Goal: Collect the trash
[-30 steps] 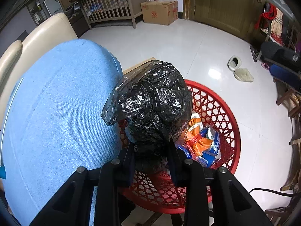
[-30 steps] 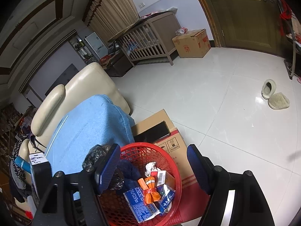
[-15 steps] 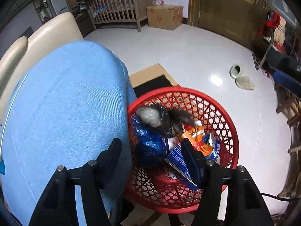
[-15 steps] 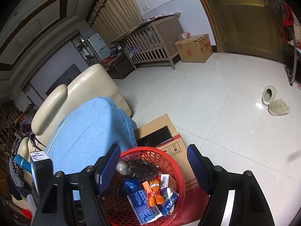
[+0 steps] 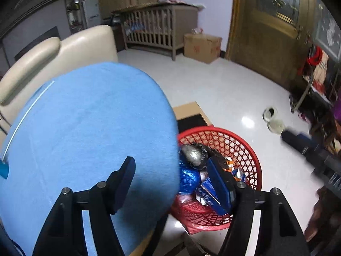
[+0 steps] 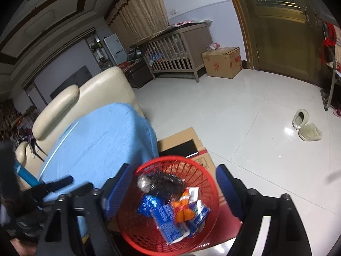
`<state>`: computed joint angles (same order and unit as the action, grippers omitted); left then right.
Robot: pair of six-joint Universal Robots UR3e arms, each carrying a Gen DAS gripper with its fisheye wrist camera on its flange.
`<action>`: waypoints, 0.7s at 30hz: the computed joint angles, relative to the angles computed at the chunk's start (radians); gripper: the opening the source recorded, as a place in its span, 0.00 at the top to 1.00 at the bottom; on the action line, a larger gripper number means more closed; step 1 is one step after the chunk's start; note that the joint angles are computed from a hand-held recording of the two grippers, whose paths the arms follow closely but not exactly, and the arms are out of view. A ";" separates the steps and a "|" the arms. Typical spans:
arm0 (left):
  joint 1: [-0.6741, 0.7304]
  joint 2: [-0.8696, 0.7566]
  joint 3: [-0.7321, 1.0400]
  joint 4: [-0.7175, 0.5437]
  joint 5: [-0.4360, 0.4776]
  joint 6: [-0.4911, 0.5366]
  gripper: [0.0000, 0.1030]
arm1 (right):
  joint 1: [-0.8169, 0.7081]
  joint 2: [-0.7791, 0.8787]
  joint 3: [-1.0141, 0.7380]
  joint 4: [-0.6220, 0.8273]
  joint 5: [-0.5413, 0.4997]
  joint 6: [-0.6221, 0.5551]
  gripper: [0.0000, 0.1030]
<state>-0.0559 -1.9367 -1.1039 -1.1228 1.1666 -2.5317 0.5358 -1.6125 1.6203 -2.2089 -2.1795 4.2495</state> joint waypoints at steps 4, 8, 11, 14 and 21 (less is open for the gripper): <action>0.072 0.069 -0.088 0.066 -0.045 -0.013 0.24 | 0.054 0.116 -0.107 0.055 0.017 0.008 0.17; 0.149 0.130 -0.167 0.107 -0.096 -0.007 0.24 | 0.098 0.219 -0.218 0.101 0.022 0.017 0.17; 0.191 0.154 -0.219 0.164 -0.116 -0.013 0.23 | 0.133 0.285 -0.312 0.155 -0.004 0.028 0.17; 0.233 0.162 -0.230 0.155 -0.148 -0.001 0.23 | 0.160 0.339 -0.401 0.217 -0.027 0.039 0.17; 0.289 0.177 -0.283 0.207 -0.184 0.019 0.22 | 0.201 0.447 -0.577 0.352 -0.051 0.065 0.17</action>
<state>0.2328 -1.7596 -1.3867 -0.9162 0.9827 -2.5129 0.7368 -1.1659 1.0434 -1.8565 -2.2308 4.3146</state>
